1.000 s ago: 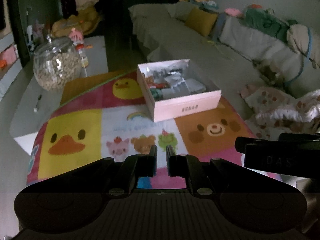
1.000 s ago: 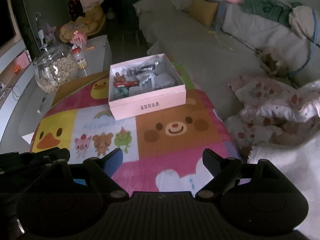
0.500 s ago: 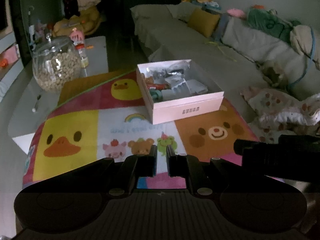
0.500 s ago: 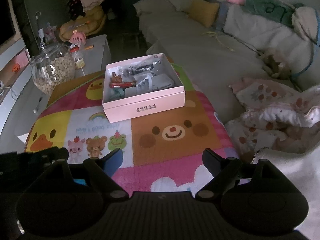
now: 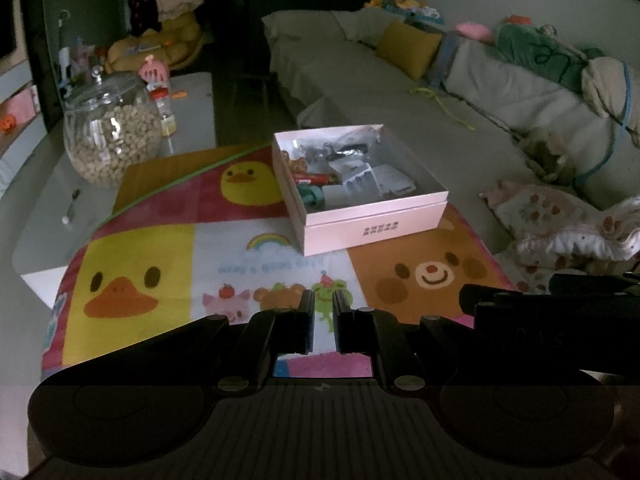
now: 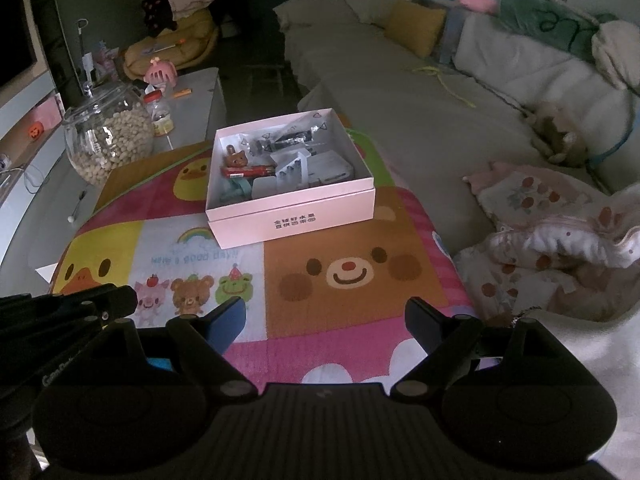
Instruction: Organize rigid objects
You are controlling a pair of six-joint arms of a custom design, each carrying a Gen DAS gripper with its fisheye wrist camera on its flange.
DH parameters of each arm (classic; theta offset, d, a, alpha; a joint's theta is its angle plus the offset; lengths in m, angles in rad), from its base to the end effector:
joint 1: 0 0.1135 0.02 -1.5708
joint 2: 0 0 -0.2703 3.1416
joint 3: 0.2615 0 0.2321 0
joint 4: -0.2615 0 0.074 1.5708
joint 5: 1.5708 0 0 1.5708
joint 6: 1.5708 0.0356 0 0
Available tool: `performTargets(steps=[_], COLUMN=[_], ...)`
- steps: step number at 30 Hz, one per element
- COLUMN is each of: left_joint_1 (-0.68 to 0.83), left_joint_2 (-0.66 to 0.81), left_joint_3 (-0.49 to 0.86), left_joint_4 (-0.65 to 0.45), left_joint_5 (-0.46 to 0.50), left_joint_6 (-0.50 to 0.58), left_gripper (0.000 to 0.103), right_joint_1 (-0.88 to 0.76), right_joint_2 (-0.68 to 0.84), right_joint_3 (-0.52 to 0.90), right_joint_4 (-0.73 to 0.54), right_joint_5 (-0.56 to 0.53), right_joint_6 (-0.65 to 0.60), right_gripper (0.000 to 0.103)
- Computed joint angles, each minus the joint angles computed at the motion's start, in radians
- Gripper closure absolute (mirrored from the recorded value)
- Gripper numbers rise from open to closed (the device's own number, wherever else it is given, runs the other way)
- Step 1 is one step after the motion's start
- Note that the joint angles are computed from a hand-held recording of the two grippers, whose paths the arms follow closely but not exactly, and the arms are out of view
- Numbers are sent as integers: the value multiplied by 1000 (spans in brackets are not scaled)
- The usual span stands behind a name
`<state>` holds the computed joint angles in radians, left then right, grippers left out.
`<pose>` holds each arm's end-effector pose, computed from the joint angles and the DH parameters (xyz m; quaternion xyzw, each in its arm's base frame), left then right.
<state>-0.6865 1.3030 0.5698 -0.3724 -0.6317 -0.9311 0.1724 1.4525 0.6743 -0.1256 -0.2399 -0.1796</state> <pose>0.1690 -0.1113 0.1769 -0.1839 0.9093 0.0502 0.3699 0.2518 0.0524 0.1819 -0.2028 0.9168 0.1119 0.3254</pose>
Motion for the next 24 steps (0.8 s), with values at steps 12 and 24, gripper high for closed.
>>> performTargets(steps=[12, 24], left_joint_1=[8, 10], left_joint_2=[-21, -29], left_joint_3=[-18, -26], left_joint_4=[15, 19], left_joint_5=[9, 17], left_joint_6=[23, 16], left_gripper=[92, 92], right_joint_1=[52, 56], right_joint_2=[2, 4], right_joint_3=[-6, -7], right_joint_4=[9, 5], right_joint_5=[23, 34], right_joint_6=[29, 36], right_gripper=[15, 15])
